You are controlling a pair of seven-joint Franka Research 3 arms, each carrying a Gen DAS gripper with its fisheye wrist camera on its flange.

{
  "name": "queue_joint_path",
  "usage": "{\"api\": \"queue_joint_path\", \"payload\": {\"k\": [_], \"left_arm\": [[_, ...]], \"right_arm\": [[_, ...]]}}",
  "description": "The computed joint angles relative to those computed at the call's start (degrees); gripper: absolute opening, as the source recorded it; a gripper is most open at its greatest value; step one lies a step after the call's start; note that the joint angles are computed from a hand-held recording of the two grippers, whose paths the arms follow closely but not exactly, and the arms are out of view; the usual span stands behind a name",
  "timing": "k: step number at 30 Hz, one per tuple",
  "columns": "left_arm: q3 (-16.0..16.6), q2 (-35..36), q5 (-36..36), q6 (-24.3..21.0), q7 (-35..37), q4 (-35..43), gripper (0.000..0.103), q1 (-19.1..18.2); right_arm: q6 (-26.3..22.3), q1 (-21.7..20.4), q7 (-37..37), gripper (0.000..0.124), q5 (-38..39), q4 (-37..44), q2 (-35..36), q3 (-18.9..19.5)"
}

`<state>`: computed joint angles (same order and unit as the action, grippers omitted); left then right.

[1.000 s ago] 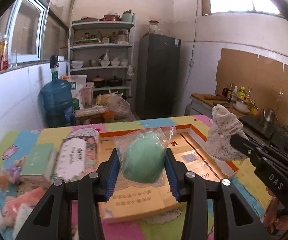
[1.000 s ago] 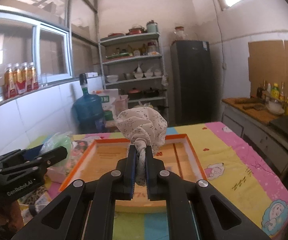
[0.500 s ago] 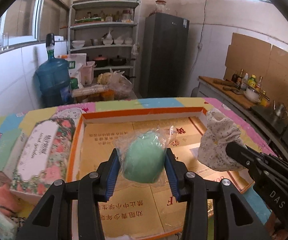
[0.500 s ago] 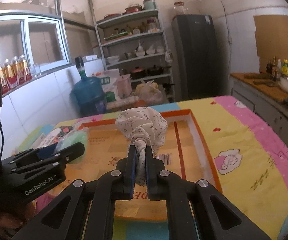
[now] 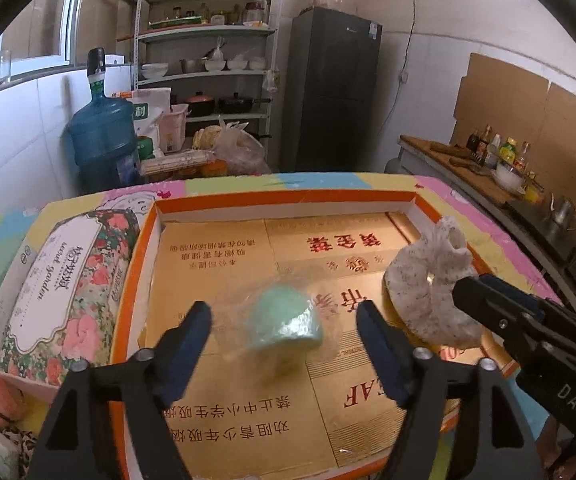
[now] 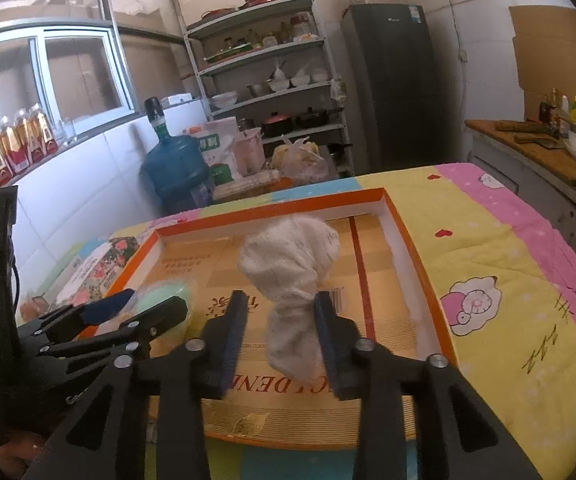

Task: Organize soft objects
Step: 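Carry the green ball and floral cloth into the orange box and release both, then move both tools back to the pile toward the tissue packs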

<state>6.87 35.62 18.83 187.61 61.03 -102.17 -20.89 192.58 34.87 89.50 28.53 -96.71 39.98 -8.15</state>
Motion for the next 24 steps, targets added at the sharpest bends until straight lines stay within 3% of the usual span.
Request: {"api": "queue_joint_path", "payload": {"k": [5,12,14,17,18,19,22,24], "left_arm": [[0.8,-1.3,0.3,2.1,1.4,-2.2,0.077,-0.5],[-1.1,-4.3,-2.2,6.3,4.2,-6.8,0.078,1.6],[-4.0,-5.5,-1.5,6.6,5.7,-7.9,0.083,4.4],[-13.4,-7.4,2.7,8.0,6.5,-10.9,0.089,13.7],[-14.6,-8.0,3.2,9.1,6.4,-12.1,0.089,15.2],[-13.9,-8.7,2.6,10.3,6.6,-13.2,0.089,14.6],[-7.5,-11.5,-3.0,15.0,10.5,-17.9,0.09,8.5],[-7.8,-12.9,-3.8,18.0,12.5,-20.5,0.096,9.2]], "right_arm": [[1.3,0.3,-0.4,0.041,0.7,-1.1,-0.6,0.1],[3.3,2.3,-2.1,0.041,3.4,-3.0,-1.8,-1.0],[4.5,2.9,-2.8,0.041,4.7,-3.7,-2.3,-1.0],[7.2,5.1,-5.0,0.043,8.0,-5.3,-3.2,-1.9],[8.1,5.7,-5.9,0.047,8.9,-5.8,-3.6,-1.8],[9.5,5.5,-6.6,0.05,9.0,-6.6,-4.2,-0.8],[12.8,5.9,-9.3,0.051,10.4,-8.3,-5.4,1.2],[14.6,7.8,-12.1,0.051,13.5,-8.6,-5.7,1.0]]}}
